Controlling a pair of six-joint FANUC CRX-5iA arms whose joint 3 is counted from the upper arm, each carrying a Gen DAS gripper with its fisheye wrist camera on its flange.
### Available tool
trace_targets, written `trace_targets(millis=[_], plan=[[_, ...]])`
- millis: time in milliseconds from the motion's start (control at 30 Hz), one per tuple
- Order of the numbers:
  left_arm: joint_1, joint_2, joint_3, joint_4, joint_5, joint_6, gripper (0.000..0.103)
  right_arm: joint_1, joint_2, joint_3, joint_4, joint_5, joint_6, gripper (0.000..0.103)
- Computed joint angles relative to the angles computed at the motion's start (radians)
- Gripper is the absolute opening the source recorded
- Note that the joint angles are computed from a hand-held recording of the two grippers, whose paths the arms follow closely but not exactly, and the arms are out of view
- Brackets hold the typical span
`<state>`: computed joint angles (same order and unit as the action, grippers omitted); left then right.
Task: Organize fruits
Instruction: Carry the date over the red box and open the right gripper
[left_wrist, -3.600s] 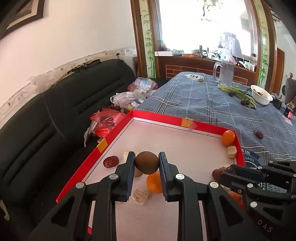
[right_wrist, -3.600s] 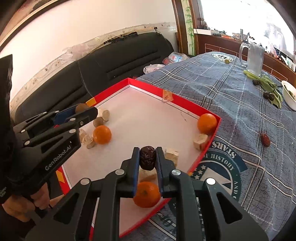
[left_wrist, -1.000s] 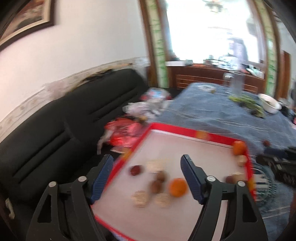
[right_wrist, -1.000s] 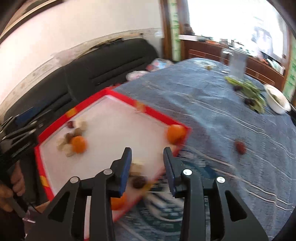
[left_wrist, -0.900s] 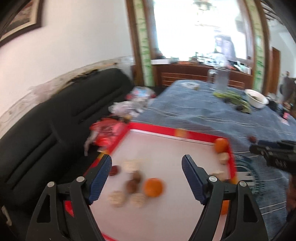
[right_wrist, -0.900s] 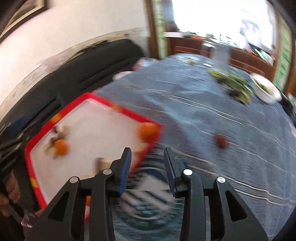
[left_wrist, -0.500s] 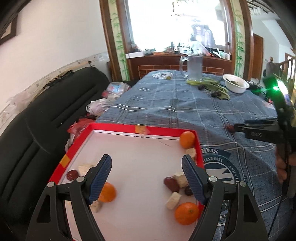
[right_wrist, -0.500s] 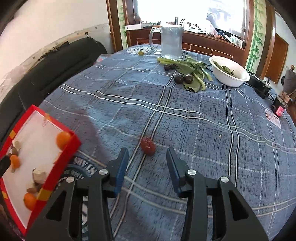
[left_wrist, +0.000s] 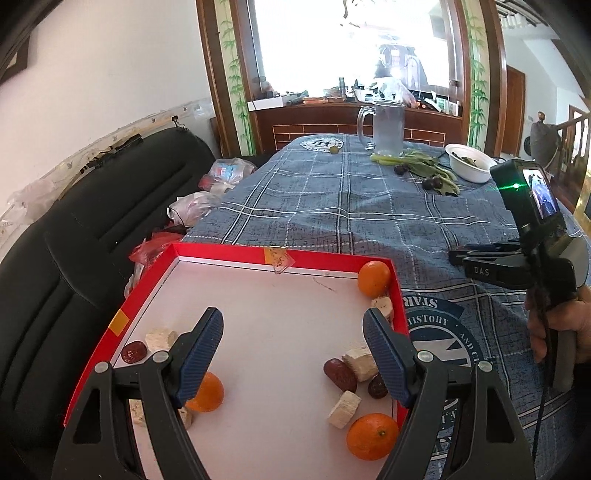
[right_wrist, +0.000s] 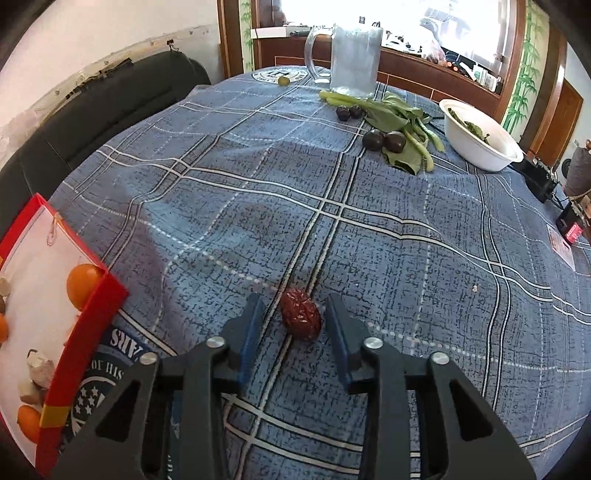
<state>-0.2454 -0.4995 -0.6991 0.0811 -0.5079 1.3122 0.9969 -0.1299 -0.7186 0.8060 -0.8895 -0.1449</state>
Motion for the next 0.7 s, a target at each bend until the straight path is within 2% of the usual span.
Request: trace_targets(millis=[33,67,267,433,600,700], plan=[[0.002,0.001,0.000,0.001,0.001,0.001,0.078,0.000,0.001,0.000,0.002,0.000,0.000,0.023],[0.008,-0.001,-0.004,0.007,0.001,-0.004,0.078,0.000,0.003,0.001,0.003,-0.003,0.000,0.022],[0.050,-0.021,-0.023,0.031,0.003,-0.016,0.078,0.015,-0.015,-0.004,0.014,0.001,-0.051,0.022],[0.100,-0.039,-0.040,0.038,0.000,-0.016,0.078,0.082,-0.025,0.016,0.084,0.038,-0.070,0.022],[0.161,-0.066,-0.044,-0.003,-0.002,0.030,0.078,0.151,0.050,0.084,0.166,0.092,-0.039,0.022],[0.198,-0.082,-0.055,0.005,0.001,0.028,0.078,0.172,0.121,0.139,0.171,0.079,0.002,0.022]])
